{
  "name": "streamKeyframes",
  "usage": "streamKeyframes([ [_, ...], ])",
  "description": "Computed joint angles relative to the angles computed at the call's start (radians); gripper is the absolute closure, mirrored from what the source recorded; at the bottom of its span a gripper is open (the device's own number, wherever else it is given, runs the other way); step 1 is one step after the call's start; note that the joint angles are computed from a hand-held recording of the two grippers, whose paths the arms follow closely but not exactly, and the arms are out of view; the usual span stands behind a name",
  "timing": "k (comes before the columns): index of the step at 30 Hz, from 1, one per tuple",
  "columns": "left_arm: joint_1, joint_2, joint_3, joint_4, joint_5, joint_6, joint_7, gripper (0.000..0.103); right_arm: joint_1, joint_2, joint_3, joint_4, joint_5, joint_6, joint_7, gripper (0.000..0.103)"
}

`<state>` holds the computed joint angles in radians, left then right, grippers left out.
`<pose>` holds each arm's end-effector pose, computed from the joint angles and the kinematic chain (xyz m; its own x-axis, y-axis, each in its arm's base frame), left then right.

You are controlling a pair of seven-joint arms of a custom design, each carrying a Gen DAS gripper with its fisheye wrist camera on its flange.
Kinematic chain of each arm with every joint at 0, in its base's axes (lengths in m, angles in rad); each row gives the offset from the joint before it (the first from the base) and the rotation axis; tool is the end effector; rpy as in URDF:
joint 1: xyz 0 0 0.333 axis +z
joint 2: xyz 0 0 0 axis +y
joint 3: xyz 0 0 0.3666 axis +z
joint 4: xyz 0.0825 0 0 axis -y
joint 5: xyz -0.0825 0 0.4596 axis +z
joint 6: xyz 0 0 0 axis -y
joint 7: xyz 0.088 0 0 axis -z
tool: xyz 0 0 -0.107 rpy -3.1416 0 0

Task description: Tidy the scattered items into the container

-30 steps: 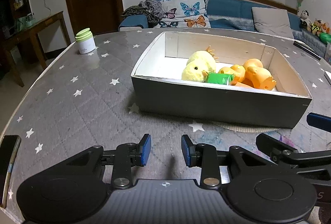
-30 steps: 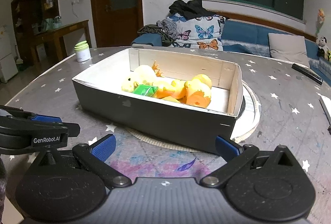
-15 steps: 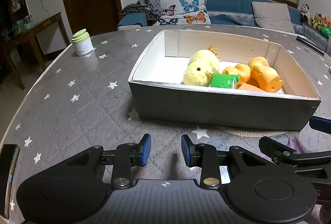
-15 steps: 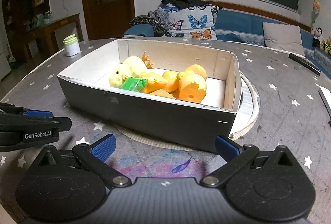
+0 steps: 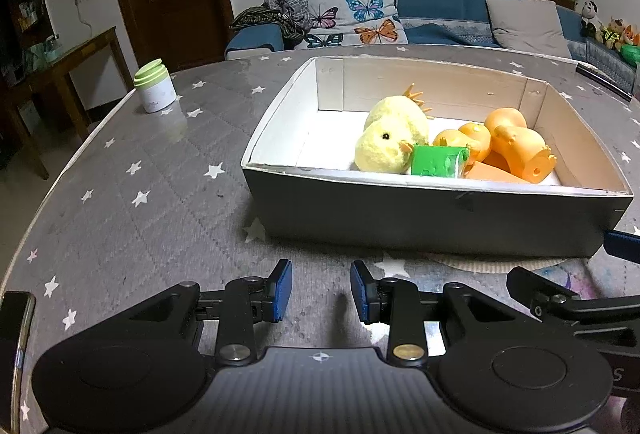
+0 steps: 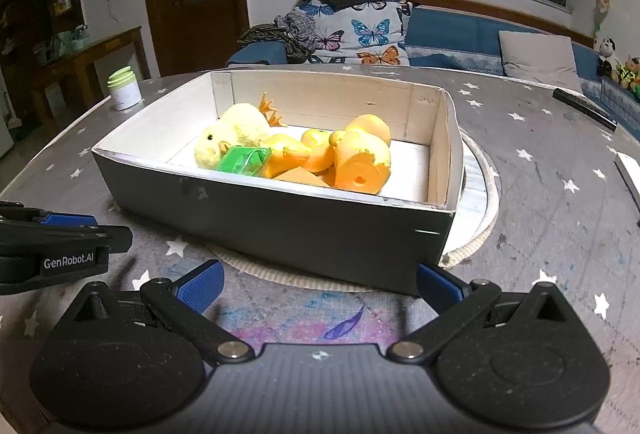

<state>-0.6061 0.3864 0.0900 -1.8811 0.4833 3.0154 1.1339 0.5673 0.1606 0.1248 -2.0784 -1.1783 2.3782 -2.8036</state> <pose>0.6334 -0.4066 0.3846 -0.4884 -0.8662 -0.1058 -0.5937 0.4186 -0.6872 0.5138 0.4110 0.3736 -0.3458 -0.9369 -0.0521 -0.6135 0.2677 -0.7430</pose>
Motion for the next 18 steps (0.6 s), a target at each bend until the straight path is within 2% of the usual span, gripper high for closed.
streamKeyframes([
  [6,0.018,0.001,-0.024,0.001,-0.025,0.006,0.034,0.069,0.002,0.003,-0.001,0.003,0.001,-0.004,0.005,0.0],
  [13,-0.011,0.002,0.01,0.002,-0.023,0.015,0.023,0.069,0.003,0.005,-0.002,0.006,0.003,-0.007,0.012,0.0],
  [18,-0.007,0.001,0.005,0.002,-0.034,0.02,0.028,0.069,0.004,0.004,-0.002,0.006,0.002,-0.011,0.016,0.0],
])
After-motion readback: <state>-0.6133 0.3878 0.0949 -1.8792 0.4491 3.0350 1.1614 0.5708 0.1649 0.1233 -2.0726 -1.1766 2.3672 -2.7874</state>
